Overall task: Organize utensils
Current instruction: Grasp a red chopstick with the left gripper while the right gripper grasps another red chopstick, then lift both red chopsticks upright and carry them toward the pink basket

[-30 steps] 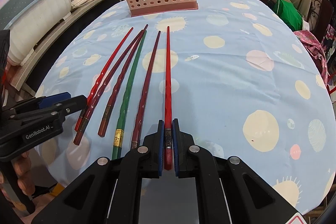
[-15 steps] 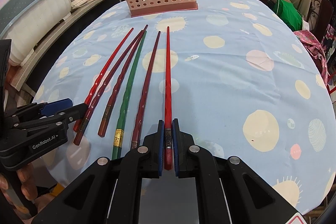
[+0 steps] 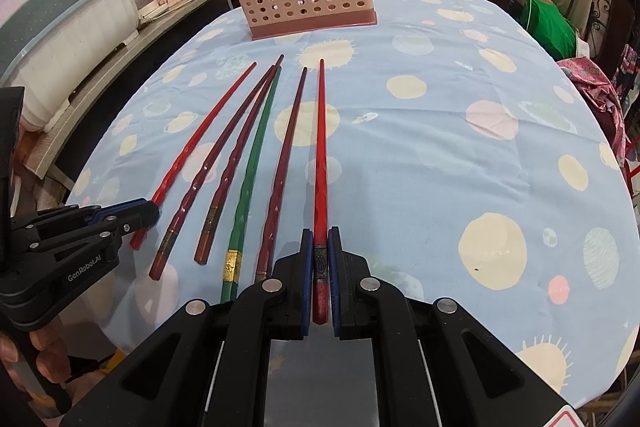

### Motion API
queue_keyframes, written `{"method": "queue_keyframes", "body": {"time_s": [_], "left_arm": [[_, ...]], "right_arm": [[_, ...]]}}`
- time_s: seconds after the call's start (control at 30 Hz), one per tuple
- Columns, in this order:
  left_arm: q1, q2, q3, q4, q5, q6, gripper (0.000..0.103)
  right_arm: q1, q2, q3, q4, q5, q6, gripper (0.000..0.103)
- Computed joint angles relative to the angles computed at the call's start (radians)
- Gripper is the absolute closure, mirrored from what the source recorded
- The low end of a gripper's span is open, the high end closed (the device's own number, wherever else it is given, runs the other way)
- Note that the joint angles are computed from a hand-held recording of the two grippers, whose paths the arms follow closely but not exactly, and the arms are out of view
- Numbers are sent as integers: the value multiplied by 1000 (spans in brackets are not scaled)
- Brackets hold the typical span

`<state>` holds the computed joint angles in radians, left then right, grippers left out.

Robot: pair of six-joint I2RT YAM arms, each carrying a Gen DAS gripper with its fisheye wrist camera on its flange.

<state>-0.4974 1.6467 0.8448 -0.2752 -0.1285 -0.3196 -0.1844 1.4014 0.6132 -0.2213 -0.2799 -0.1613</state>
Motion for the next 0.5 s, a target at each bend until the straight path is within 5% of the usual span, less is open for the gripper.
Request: {"method": "queue_keyframes", "body": {"time_s": [0.5], "left_arm": [[6, -91, 97, -100, -7, 2, 96]], "right_arm": [[-62, -77, 145, -72, -78, 31, 96]]}}
